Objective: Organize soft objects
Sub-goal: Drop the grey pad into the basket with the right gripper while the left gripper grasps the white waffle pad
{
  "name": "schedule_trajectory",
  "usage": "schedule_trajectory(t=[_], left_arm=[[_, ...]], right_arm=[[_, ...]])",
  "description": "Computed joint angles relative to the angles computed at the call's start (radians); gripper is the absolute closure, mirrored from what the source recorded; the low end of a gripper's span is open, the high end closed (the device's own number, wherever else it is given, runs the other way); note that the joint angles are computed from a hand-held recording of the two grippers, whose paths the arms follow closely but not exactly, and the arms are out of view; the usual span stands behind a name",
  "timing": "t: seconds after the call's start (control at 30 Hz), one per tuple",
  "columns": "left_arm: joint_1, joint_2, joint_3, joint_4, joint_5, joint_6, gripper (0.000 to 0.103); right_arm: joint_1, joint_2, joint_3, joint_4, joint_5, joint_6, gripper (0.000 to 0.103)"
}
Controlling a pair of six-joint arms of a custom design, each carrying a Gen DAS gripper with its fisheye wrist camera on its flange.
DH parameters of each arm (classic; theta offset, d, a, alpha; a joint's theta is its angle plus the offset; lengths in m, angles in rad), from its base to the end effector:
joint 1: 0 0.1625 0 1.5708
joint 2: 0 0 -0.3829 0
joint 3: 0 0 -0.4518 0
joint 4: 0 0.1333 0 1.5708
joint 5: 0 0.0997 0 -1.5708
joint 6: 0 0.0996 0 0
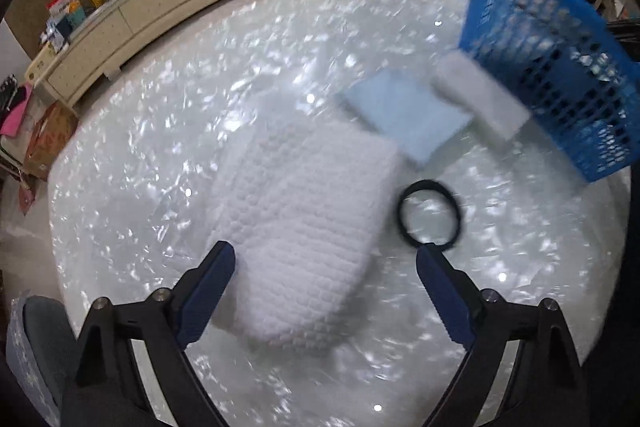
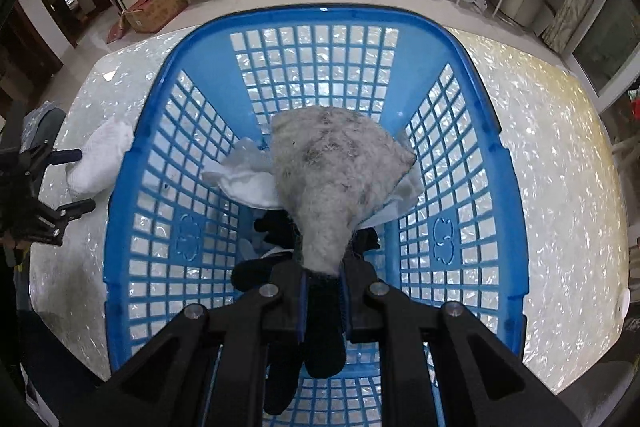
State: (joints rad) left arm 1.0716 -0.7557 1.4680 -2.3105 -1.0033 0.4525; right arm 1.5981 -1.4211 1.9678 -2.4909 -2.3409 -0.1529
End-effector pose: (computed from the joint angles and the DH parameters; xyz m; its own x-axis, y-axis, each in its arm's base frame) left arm -0.1819 -0.7238 0.0486 -0.4630 0.7351 -0.4952 0.7572 0.6185 0.2103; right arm 0.0793 -0.5600 0.2760 -0.7122 0.0898 0.6962 -0.1355 0.9556 -0.2618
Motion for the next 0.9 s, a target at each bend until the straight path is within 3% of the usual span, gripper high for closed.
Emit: schedule_trajectory(t=[0.27, 0.37, 0.4, 0.43, 0.57, 0.6, 0.67, 0.7, 0.8, 0.9], left_arm=[[0.012, 0.036, -0.011, -0.045, 0.028, 0.038, 0.013], [0.016, 0.044, -0.026, -0.05, 0.033, 0.031, 0.028], [0.018, 0.045, -0.03, -0.056, 0.039, 0.024, 0.038], [0.019, 0.043, -0.034, -0.055, 0.043, 0.017, 0.047], [0.021, 0.047, -0.038, -0.075, 0.055, 0.025, 0.055], [0.016, 0.046, -0.032, -0.081, 0.066, 0.021, 0.064], [0.004, 0.035, -0.018, -0.085, 0.074, 0.008, 0.081], [-0.002, 0.027, -0.01, -0.08, 0.072, -0.008, 0.085], [-0.025, -0.006, 0.03, -0.067, 0.079, -0.045, 0.087], [-0.052, -0.061, 0.097, -0.091, 0.058, -0.063, 0.088]], right_arm=[[-0.014, -0.002, -0.012, 0.017, 0.002, -0.004, 0.09], [-0.012, 0.001, -0.013, 0.012, -0.003, -0.002, 0.087], [-0.01, 0.002, -0.011, 0.005, -0.005, -0.003, 0.084], [-0.006, 0.004, -0.009, 0.003, -0.012, 0.003, 0.08], [0.012, -0.001, 0.003, -0.01, -0.04, 0.009, 0.051], [0.016, -0.008, 0.008, -0.016, -0.035, 0.011, 0.044], [0.024, -0.021, 0.018, -0.025, -0.034, 0.009, 0.041], [0.031, -0.027, 0.022, -0.028, -0.039, 0.006, 0.036], [0.047, -0.046, 0.033, -0.028, -0.043, 0.004, 0.018], [0.06, -0.07, 0.051, -0.023, -0.044, 0.012, 0.011]])
